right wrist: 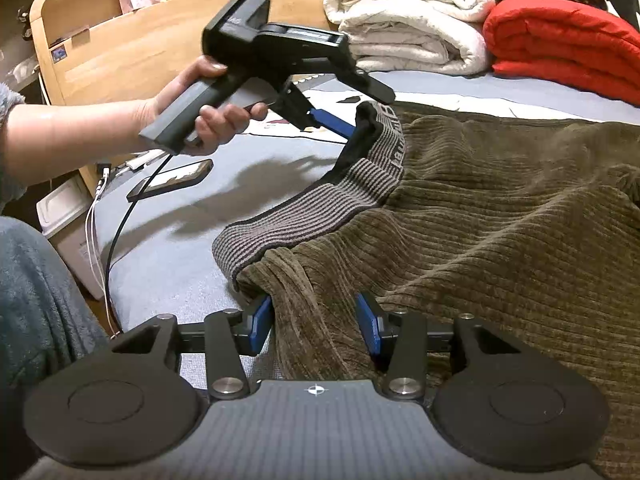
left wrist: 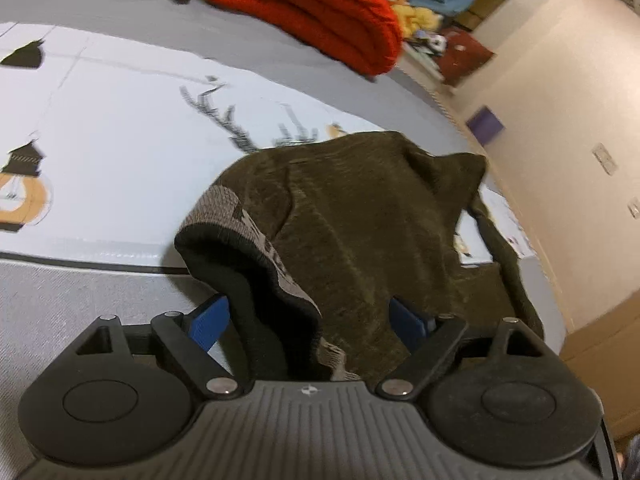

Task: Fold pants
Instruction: 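Grasp the waistband edge with the right gripper and lift it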

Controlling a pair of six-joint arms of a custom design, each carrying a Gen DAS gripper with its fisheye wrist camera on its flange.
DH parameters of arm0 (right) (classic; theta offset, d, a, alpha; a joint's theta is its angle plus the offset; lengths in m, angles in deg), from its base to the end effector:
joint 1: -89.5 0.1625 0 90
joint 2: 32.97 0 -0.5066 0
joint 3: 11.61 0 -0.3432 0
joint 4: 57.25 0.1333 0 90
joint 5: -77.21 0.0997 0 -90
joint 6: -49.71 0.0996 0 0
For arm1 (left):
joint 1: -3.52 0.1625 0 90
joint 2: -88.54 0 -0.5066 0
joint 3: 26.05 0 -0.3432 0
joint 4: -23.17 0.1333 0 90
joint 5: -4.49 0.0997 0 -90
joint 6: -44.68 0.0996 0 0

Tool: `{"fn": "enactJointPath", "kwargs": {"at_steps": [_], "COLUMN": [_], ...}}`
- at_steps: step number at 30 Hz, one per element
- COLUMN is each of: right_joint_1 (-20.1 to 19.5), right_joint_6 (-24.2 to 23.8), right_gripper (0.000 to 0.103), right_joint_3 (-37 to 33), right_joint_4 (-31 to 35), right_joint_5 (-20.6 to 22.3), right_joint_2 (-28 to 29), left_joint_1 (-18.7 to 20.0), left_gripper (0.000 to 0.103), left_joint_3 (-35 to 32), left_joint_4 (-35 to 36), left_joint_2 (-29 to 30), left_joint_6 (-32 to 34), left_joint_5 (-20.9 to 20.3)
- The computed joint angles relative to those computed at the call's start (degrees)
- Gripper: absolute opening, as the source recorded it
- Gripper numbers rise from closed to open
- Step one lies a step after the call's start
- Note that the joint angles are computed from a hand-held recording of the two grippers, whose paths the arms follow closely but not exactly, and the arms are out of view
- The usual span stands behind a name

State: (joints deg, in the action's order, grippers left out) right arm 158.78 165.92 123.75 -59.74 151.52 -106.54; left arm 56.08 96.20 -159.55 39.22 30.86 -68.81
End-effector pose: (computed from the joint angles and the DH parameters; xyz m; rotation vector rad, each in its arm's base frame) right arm 0.0548 -0.3081 0.2126 1.1501 -2.6199 0.8458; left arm -0.2101 -0.5407 0.1626 0.5314 2.9114 -0.6531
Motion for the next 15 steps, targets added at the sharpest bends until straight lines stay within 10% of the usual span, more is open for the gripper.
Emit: {"fn": "enactJointPath", "kwargs": {"at_steps": [5, 6, 8, 9, 15], "right_joint_1": [-0.4, -0.5, 0.5, 1.3, 7.8], "right_joint_6": [-0.1, 0.1, 1.2, 1.6, 5.4], "right_gripper": [0.047, 0.047, 0.04, 0.019, 0.016], "right_joint_3": [-0.4, -0.4, -0.1, -0.2, -0.6], "right_joint_4": [0.6, 0.7, -0.5, -0.3, 2.5], "right_joint_5": [-0.4, -0.4, 0.8, 1.3, 3.8], "right_joint_2": [-0.1, -0.1, -0.3, -0.3, 0.3], "left_joint_1": [-0.7, -1.2, -2.9, -3.2, -5.9], "left_gripper": [0.087, 0.082, 0.04, 0.039, 0.029], "left_joint_3": [-5.4, -6.4, -7.0, -7.2, -3.6], "left_joint_4": [8.5, 10.5, 12.6, 13.6, 15.5], "left_joint_2": [2.8, 3.4, 3.8, 3.7, -0.4], "left_joint_6": [-8.1, -10.4, -9.6, -8.2, -7.3], "left_joint_5": [8.5, 11.1, 16.2, 16.8, 22.5]}}
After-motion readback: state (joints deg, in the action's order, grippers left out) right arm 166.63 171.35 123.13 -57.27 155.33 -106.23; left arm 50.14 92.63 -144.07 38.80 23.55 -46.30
